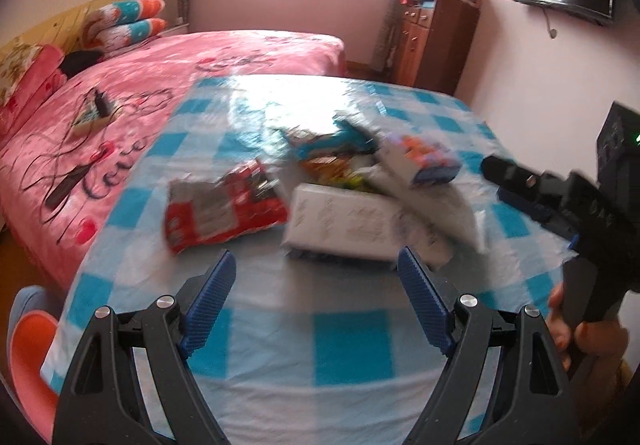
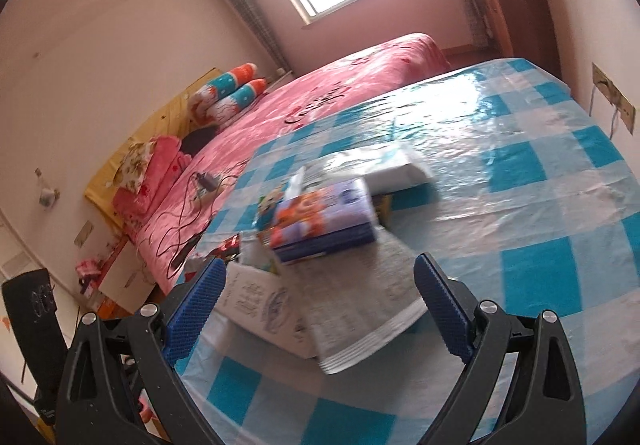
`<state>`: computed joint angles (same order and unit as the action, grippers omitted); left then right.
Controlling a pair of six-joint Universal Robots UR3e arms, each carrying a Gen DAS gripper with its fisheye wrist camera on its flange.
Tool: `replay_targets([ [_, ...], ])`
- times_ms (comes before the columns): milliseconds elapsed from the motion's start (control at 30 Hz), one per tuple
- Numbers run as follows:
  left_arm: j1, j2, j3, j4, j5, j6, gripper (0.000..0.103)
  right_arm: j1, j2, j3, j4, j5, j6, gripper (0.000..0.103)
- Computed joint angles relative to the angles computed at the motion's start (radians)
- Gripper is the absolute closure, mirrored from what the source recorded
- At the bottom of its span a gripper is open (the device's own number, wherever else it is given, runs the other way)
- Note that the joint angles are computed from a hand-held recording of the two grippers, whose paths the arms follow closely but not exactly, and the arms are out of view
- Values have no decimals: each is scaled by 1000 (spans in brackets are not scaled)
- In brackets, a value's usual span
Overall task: Collect trash
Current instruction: 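Move both grippers back over the remaining trash on the table, then close the left gripper on the purple Vinda tissue pack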
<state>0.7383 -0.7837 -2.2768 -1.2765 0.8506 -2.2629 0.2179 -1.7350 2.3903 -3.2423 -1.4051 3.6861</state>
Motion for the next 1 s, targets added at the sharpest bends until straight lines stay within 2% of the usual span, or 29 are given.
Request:
replay_targets([
  [167,-241,-179,43,258,46,-123,19,-109,-104,61,64,25,-42,9],
  [300,-442,-355,112,464,125,-130,19,-223,-178,114,109,94,-78,9],
  [400,-563,-504,216,528,185,-116,19,-315,-237,157,147,179,-97,9],
  [600,-685,-725,413,505,289,-88,19,-466,-360,231,237,296,-157,9],
  [700,-724,-815,506,475,336,-80,19,-499,-382,241,260,313,-166,9],
  [1000,-783,-977,706,333,426,-61,19,-582,-414,272,304,408,-204,9],
])
